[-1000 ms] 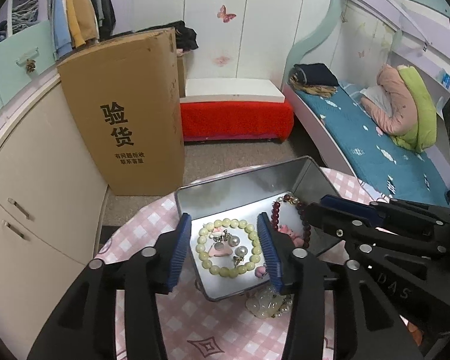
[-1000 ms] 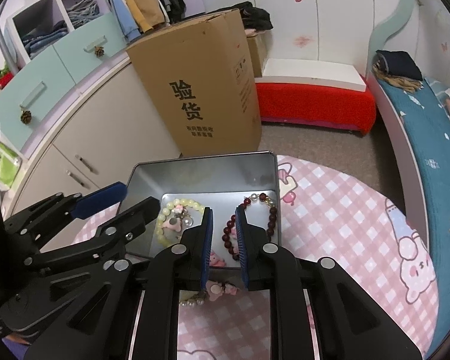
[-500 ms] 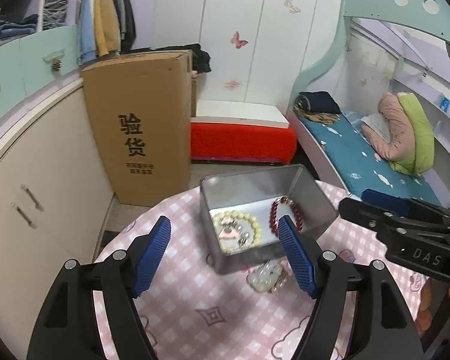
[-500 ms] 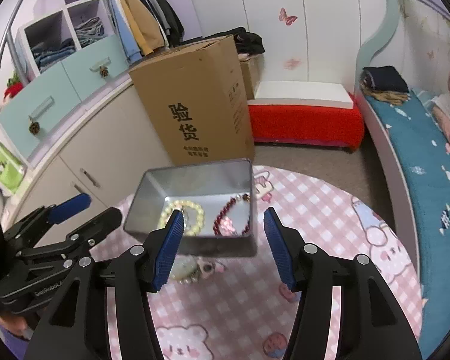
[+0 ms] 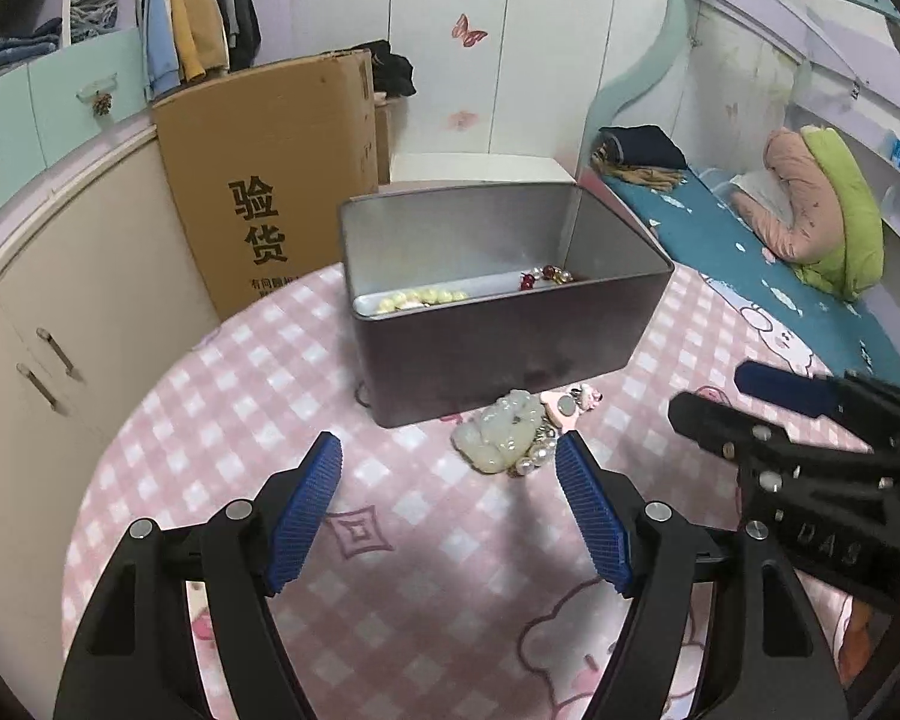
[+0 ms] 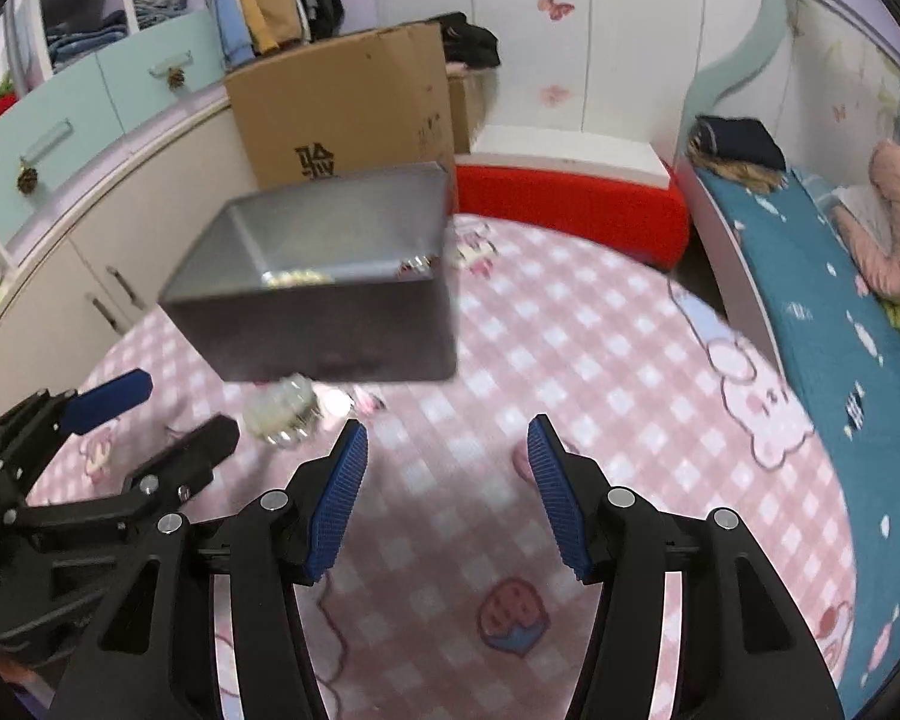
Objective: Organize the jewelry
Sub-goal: 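Withdraw both tools from the tin toward the jade pendant, then grasp the pale green jade pendant with the left tool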
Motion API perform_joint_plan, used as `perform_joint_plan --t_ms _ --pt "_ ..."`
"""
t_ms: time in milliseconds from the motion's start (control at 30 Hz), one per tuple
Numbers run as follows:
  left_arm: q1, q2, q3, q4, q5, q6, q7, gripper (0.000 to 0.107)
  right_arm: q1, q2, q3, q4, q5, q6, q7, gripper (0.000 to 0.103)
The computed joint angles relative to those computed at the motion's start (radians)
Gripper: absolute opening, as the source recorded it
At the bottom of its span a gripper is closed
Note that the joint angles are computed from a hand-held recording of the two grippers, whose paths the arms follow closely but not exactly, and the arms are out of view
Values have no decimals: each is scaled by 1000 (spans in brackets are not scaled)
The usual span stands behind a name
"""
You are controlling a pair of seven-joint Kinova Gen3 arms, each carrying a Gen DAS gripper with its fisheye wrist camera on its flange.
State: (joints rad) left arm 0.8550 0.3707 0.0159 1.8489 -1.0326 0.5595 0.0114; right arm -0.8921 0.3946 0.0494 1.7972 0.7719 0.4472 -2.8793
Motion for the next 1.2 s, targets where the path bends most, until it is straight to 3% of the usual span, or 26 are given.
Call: perform_joint_plan --t_ms 167,233,467,533,700,800,1000,1067,1200 --pt "2 31 -3 -34 12 16 -8 71 8 -8 12 36 0 -33 -17 55" --pt "-8 38 -2 -45 35 10 -27 71 12 -11 17 49 -1 -51 -22 59" --pt "-25 63 -14 -84 124 -3 -113 68 12 -10 22 55 -17 -73 -6 60" --pt "-36 69 -14 -93 158 -11 -152 55 12 -11 23 56 -25 -78 3 60" --pt "-46 69 -33 -93 237 -56 -230 48 20 -6 22 53 -59 -89 38 60" --pt "-45 68 -46 -91 266 -89 -271 34 22 -4 25 54 -81 -99 59 60" --pt "-1 79 -91 -106 275 -87 -287 29 9 0 40 52 -115 -105 87 60" --pt "31 74 -116 -100 247 -87 -269 0 2 -1 49 54 -119 -110 88 60" --pt "13 65 -103 -91 261 -86 -276 0 -4 0 56 54 -129 -111 98 60"
